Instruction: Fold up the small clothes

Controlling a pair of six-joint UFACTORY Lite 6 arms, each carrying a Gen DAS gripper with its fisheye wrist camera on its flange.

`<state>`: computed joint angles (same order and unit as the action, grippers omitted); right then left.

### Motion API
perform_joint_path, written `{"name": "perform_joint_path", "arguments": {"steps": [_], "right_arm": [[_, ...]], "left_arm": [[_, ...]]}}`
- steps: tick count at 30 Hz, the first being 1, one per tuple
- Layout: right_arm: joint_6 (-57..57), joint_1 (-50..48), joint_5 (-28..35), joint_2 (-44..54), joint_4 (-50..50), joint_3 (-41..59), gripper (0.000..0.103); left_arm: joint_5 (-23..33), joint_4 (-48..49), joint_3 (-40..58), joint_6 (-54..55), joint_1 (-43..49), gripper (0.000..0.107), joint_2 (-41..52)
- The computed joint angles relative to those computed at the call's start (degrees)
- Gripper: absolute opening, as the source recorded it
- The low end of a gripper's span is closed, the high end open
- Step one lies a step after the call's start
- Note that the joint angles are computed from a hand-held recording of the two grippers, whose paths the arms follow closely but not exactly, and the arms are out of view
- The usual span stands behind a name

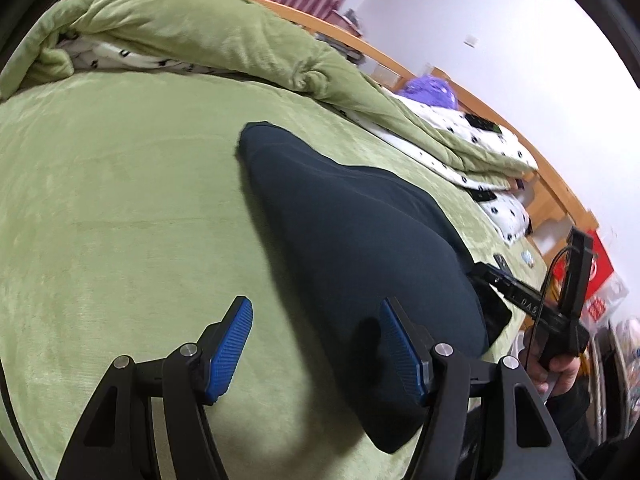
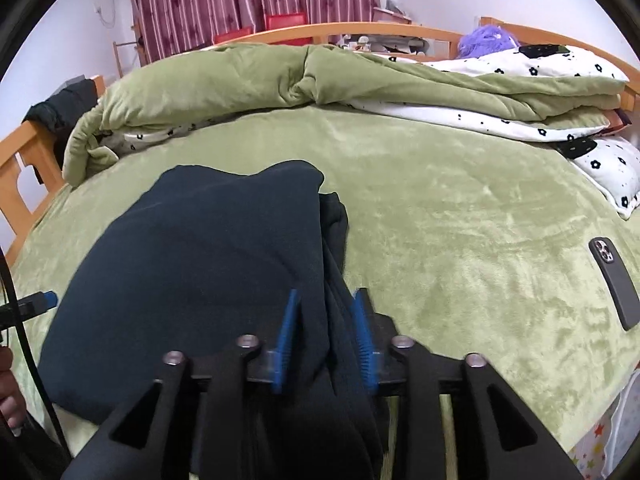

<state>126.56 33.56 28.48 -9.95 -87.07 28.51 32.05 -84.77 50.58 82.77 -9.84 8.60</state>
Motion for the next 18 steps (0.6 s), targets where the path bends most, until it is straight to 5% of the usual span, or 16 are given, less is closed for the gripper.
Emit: {"name": "perform_joint_path", "arguments": {"steps": [5, 9, 14, 18], "right_arm": [[3.1, -0.6, -4.6, -5.8, -0.7, -4.8, 0.052], [6.5, -0.4, -5.7, -1.1, -3.5, -3.5, 0.052], [13.8, -1.6, -9.1, 0.0, -13.0, -4.2, 0.021], [25.2, -3.3, -8.7, -5.9, -24.8, -9.1, 0.012]], "left_arm": [[-2.4, 0.0, -2.6, 0.2, -3.6, 0.064, -3.0], [-4.9, 2.1, 0.0, -5.3, -8.7, 0.064, -1.6], [-14.5, -4.6, -3.1, 2.7, -15.8, 0.073, -1.9], [-12.2, -1.7, -1.8, -1.2, -14.0, 0.076, 1.9]]}}
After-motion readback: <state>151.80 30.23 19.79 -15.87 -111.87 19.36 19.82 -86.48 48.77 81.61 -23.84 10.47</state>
